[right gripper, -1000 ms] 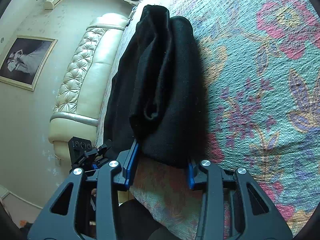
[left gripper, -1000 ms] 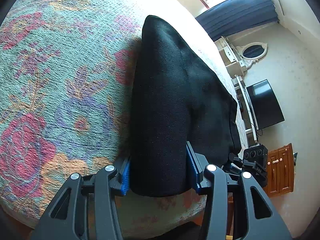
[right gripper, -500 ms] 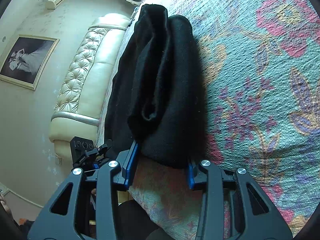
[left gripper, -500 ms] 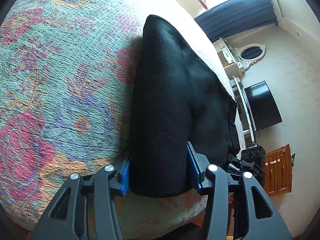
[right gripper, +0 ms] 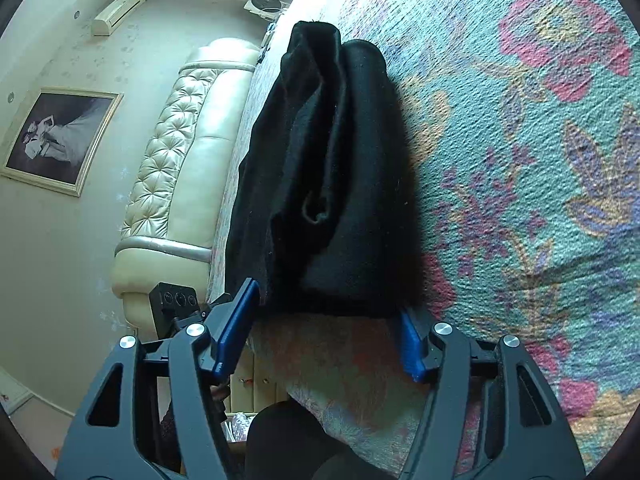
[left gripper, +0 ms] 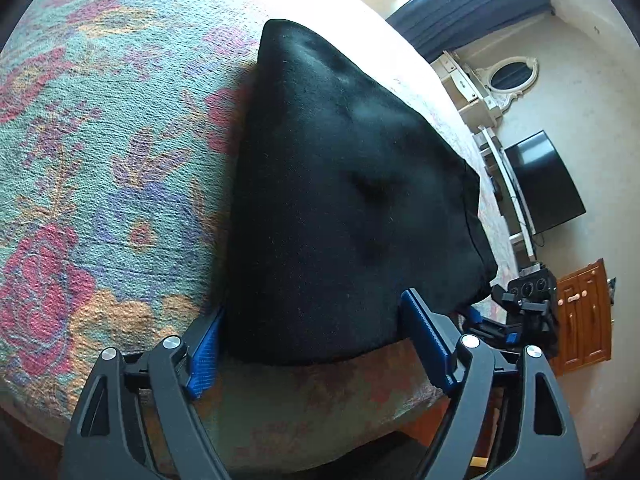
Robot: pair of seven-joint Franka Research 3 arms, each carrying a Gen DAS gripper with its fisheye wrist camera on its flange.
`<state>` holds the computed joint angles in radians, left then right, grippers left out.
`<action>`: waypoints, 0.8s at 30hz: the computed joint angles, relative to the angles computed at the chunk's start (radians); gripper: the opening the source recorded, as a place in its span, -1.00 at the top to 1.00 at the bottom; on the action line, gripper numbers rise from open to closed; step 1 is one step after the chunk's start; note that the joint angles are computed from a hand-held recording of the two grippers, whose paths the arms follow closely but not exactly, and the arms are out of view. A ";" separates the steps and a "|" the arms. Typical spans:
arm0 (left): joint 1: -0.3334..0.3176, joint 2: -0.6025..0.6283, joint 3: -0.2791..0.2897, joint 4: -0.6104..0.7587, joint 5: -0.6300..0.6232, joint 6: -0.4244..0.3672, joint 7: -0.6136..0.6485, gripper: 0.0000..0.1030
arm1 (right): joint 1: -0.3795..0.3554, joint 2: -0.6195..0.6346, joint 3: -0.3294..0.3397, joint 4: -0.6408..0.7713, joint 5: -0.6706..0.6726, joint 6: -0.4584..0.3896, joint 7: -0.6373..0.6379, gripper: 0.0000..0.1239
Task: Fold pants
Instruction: 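Open both grippers and release the folded pants onto the bed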
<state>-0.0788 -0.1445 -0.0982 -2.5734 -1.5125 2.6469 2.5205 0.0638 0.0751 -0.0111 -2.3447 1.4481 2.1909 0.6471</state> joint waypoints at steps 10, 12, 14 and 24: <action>-0.065 -0.088 -0.110 -0.121 0.453 0.297 -0.415 -0.55 | 0.046 -0.142 0.007 -0.112 -0.131 0.167 0.134 -0.23; -0.003 -0.129 -0.201 -0.180 0.671 0.369 -0.615 -0.55 | 0.069 -0.176 0.018 -0.140 -0.178 0.230 0.174 -0.25; 0.035 -0.180 -0.255 -0.223 0.765 0.408 -0.722 -0.55 | 0.097 -0.213 0.032 -0.172 -0.221 0.309 0.209 -0.27; 0.237 -0.455 -0.531 -0.369 0.936 0.430 -1.124 -0.56 | 0.213 -0.324 0.167 -0.331 -0.666 0.749 0.525 -0.40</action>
